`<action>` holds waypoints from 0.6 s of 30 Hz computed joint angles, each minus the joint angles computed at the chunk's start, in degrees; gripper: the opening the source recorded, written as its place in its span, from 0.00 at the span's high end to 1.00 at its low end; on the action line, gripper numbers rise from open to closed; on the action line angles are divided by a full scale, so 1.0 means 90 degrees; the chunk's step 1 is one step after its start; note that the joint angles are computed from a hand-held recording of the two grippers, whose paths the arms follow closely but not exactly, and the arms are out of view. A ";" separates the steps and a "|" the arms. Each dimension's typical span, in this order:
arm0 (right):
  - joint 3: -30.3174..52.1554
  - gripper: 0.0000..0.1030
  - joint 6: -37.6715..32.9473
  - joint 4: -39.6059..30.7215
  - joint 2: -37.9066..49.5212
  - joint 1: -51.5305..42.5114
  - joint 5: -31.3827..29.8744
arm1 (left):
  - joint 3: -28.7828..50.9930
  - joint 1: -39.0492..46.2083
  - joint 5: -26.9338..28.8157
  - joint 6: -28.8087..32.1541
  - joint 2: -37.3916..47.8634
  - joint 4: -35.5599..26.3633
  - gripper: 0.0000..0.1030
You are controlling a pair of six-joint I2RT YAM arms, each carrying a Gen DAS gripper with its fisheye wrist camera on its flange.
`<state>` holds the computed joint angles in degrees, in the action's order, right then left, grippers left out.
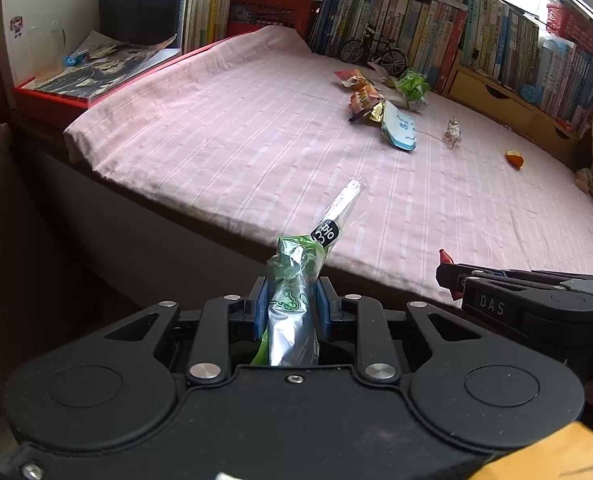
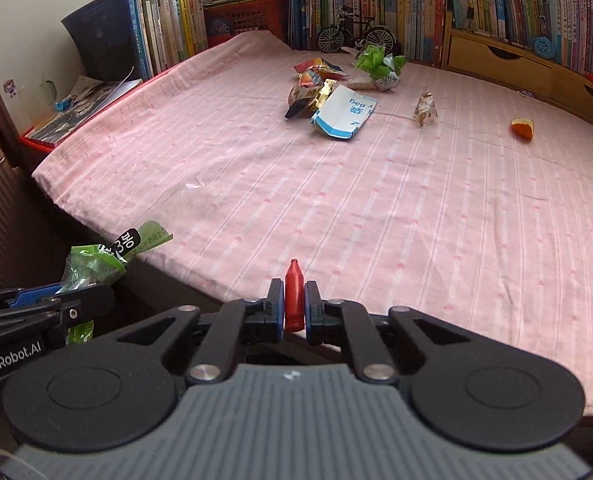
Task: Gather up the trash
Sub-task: 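Carry the silver-green packet and red stick over the black trash bin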
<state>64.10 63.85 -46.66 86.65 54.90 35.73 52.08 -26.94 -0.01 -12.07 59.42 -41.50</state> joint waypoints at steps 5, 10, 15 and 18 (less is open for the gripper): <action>-0.0101 0.87 0.0371 0.0202 0.0372 0.0502 -0.0140 | -0.0553 0.0471 0.0148 0.0138 -0.0741 -0.0497 0.77; -0.0270 0.87 0.0591 0.0593 0.0735 0.0889 -0.0419 | -0.1065 0.0798 0.0244 0.0301 -0.1298 -0.0885 0.77; -0.0514 0.87 0.0686 0.1096 0.1012 0.1152 -0.0565 | -0.1666 0.0753 0.0192 0.0196 -0.1506 -0.0892 0.77; -0.0844 0.87 0.0668 0.1637 0.1112 0.1233 -0.0596 | -0.2172 0.0711 0.0249 0.0081 -0.1388 -0.0586 0.77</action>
<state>56.50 69.86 -31.93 96.66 65.99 30.37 32.53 -20.55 2.23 -11.34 46.93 -46.76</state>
